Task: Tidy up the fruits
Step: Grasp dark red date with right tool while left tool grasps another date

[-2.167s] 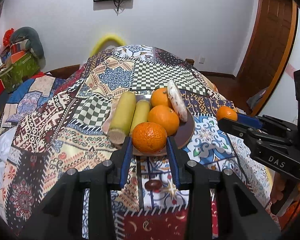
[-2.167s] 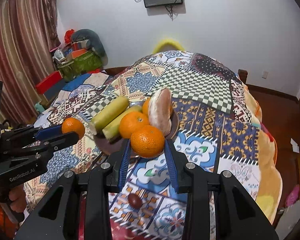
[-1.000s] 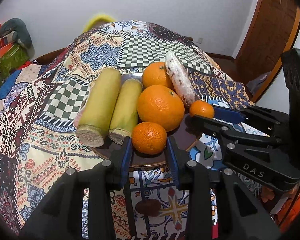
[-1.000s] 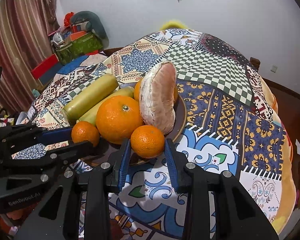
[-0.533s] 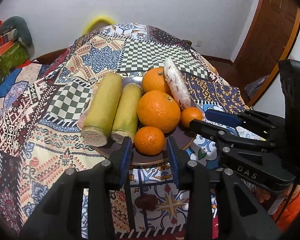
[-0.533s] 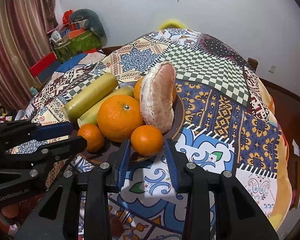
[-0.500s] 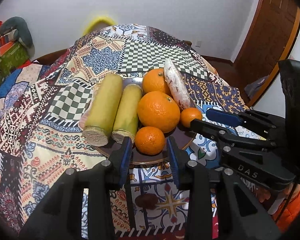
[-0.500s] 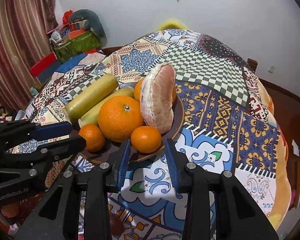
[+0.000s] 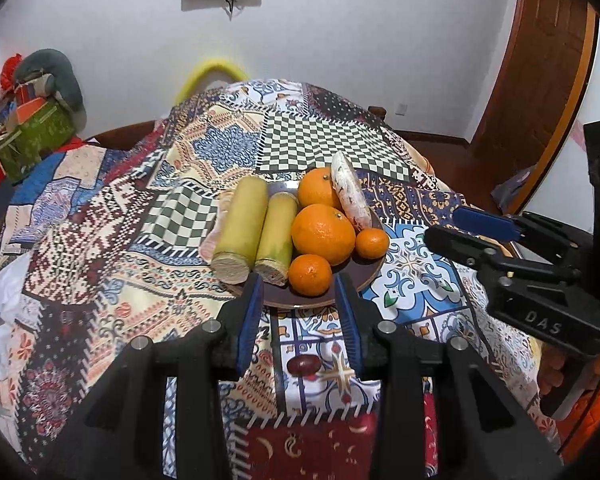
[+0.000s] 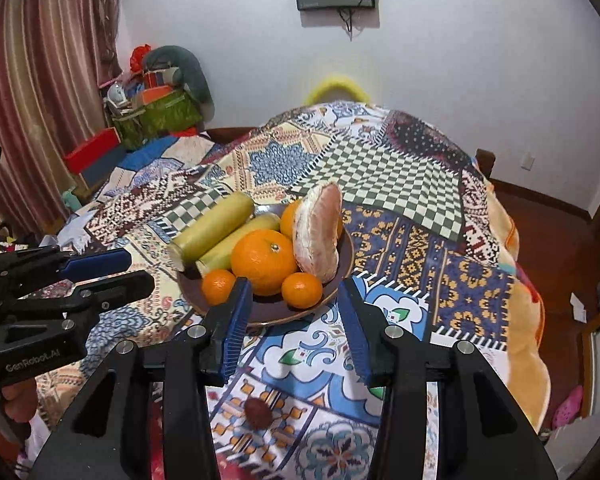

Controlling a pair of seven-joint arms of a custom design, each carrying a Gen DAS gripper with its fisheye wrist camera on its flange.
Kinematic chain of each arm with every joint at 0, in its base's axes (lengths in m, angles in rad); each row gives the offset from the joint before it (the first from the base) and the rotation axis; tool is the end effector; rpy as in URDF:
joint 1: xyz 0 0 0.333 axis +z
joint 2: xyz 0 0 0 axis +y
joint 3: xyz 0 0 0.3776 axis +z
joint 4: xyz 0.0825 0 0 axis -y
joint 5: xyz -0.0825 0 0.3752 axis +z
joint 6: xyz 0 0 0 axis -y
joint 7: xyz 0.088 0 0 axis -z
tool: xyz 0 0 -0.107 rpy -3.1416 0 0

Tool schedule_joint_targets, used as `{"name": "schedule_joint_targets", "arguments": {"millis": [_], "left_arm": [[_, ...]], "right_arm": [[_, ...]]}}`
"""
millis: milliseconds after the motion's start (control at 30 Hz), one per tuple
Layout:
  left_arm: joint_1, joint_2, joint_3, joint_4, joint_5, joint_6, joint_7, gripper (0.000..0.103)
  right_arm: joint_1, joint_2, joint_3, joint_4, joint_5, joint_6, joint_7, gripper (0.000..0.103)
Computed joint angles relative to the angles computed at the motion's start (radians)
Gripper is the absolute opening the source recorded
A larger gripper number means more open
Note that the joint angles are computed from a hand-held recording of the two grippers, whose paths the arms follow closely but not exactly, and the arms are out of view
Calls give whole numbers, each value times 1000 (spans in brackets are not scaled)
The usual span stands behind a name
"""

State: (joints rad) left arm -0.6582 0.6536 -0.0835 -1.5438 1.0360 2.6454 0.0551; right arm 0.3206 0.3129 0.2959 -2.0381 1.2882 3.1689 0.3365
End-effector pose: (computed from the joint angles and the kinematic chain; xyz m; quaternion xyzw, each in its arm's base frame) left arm 0.5590 -0.5232 0.3630 -0.6514 0.6643 -0.2921 0.2216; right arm 0.5564 0.2686 0.4057 -0.7900 0.4690 -0.1475 0.3663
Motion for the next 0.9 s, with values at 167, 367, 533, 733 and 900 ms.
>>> {"name": "schedule_joint_targets", "arguments": {"millis": [167,367,533,733,900], "left_arm": [[-22,-47,6,-51,40,-29,-51,45],[-12,-74,-21,-97,55,-52,-83,49],[5,-73,-46,-128,33,-44,-75,49],[19,-46,-65,-140,-17,-22,-27,49],[31,-15,-70,-138,-70,16,8,49]], "right_arm": [[0,-32,14,-25,82,16,-75,41],[44,-60,-26,-76,84,12,-64,41],[87,-63,-76,-133,-78,-12,90,41],[86,-48,-69,-173,-200,-17,197,41],[48,-24,-40,-173,-228,-57,229,41]]}}
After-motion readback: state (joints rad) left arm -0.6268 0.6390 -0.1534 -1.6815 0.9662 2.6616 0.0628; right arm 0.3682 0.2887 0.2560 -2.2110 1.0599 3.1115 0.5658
